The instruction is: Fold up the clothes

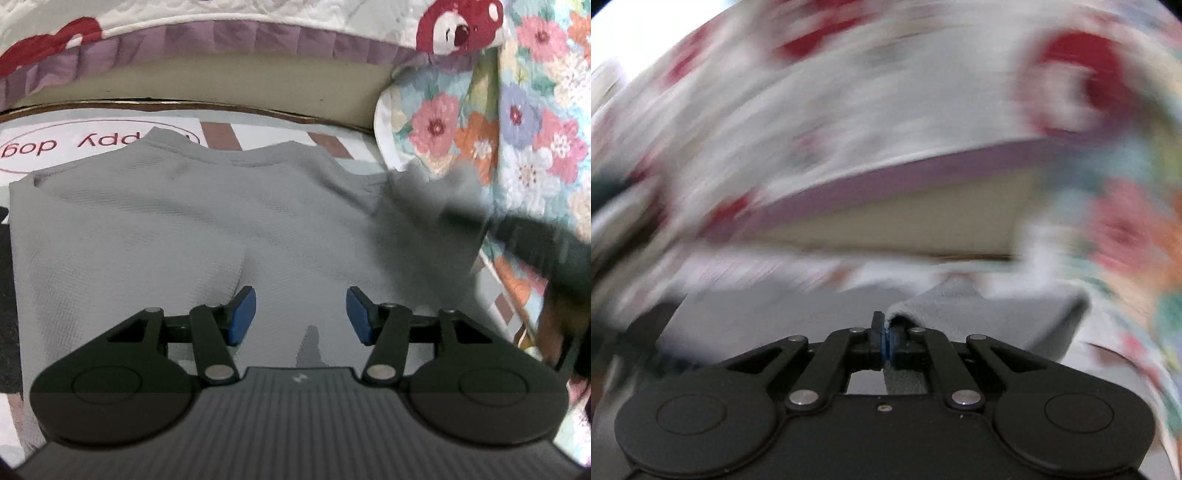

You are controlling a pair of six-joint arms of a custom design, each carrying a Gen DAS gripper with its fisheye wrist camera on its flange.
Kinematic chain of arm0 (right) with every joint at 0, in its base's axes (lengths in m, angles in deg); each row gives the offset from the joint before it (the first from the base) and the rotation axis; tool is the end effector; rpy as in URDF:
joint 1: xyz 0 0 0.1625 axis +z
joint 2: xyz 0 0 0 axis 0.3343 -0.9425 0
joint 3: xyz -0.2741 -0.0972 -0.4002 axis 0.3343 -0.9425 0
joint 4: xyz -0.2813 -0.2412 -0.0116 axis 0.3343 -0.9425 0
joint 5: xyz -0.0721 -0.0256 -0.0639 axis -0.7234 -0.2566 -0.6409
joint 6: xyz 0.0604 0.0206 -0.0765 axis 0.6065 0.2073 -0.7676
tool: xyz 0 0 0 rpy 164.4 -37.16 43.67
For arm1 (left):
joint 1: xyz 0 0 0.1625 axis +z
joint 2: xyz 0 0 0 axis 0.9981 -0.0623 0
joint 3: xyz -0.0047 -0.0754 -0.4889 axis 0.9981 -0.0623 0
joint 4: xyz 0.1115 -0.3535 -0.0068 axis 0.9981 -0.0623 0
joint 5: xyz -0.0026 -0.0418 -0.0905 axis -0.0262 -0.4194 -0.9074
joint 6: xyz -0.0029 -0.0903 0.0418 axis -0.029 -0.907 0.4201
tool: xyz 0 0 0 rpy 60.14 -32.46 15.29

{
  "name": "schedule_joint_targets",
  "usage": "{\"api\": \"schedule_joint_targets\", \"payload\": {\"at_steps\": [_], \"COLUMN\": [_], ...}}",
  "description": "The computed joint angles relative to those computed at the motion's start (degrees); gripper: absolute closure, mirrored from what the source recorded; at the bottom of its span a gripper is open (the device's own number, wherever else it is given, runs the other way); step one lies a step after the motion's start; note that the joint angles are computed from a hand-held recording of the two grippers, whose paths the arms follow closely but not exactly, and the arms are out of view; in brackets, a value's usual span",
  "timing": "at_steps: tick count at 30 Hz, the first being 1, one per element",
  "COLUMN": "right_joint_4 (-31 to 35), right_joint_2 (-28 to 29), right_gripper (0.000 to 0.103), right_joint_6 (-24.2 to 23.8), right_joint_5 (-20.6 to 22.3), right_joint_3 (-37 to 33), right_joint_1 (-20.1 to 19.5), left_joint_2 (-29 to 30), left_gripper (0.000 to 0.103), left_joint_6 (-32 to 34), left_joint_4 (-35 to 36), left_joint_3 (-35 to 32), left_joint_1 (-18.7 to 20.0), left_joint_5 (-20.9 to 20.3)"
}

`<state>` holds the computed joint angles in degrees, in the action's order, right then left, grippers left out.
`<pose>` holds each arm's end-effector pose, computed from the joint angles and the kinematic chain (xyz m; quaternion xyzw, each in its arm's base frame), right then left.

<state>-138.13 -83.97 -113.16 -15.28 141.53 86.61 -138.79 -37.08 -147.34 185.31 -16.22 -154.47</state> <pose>0.3100 -0.6834 0.1037 0.4137 -0.8338 0.3087 0.1958 -0.0507 -0.6539 0.3087 0.0967 0.9284 -0.3292 0.1429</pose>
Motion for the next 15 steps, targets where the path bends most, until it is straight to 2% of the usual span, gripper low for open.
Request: {"api": "schedule_joint_targets", "payload": {"at_steps": [4,5,6,8,10,12,14,15], "right_joint_4": [7.1,8.1,7.2,2.9,-1.6,-5.1,-7.5,-7.7], "right_joint_2": [1.5,1.5,1.4,1.6,1.9,1.6,0.9,0.8], "right_gripper": [0.098,0.098,0.097,0.079,0.076,0.075,0.061,0.06], "right_joint_6": [-7.8,-7.8,-7.8,-11.2,-16.4,-20.6,-23.0,-23.7], "right_joint_5": [-7.6,-8.9,-9.9,-12.9,-15.8,-16.5,-16.2,-16.5], "right_joint_3": [1.7,2.2,2.8,4.0,5.1,6.9,9.1,9.8], "right_joint_1": [1.0,0.9,0.7,0.8,1.0,1.2,1.1,1.0], "left_joint_2": [0.3,0.5,0.6,0.8,1.0,1.3,1.6,2.2], "left_gripper": [0.05,0.049,0.049,0.049,0.049,0.049,0.049,0.048], "left_joint_6": [-0.5,-0.4,-0.3,0.0,-0.1,-0.2,-0.4,-0.1], "left_joint_4": [0.2,0.2,0.1,0.1,-0.2,-0.5,-0.8,-0.6], "left_joint_3": [0.4,0.5,0.5,0.5,0.5,0.3,0.1,-0.6], "left_joint_1": [0.0,-0.1,-0.2,-0.2,-0.1,-0.1,-0.1,-0.2], "left_joint_5": [0.2,0.3,0.2,-0.2,-1.0,-1.8,-2.7,-2.7]}}
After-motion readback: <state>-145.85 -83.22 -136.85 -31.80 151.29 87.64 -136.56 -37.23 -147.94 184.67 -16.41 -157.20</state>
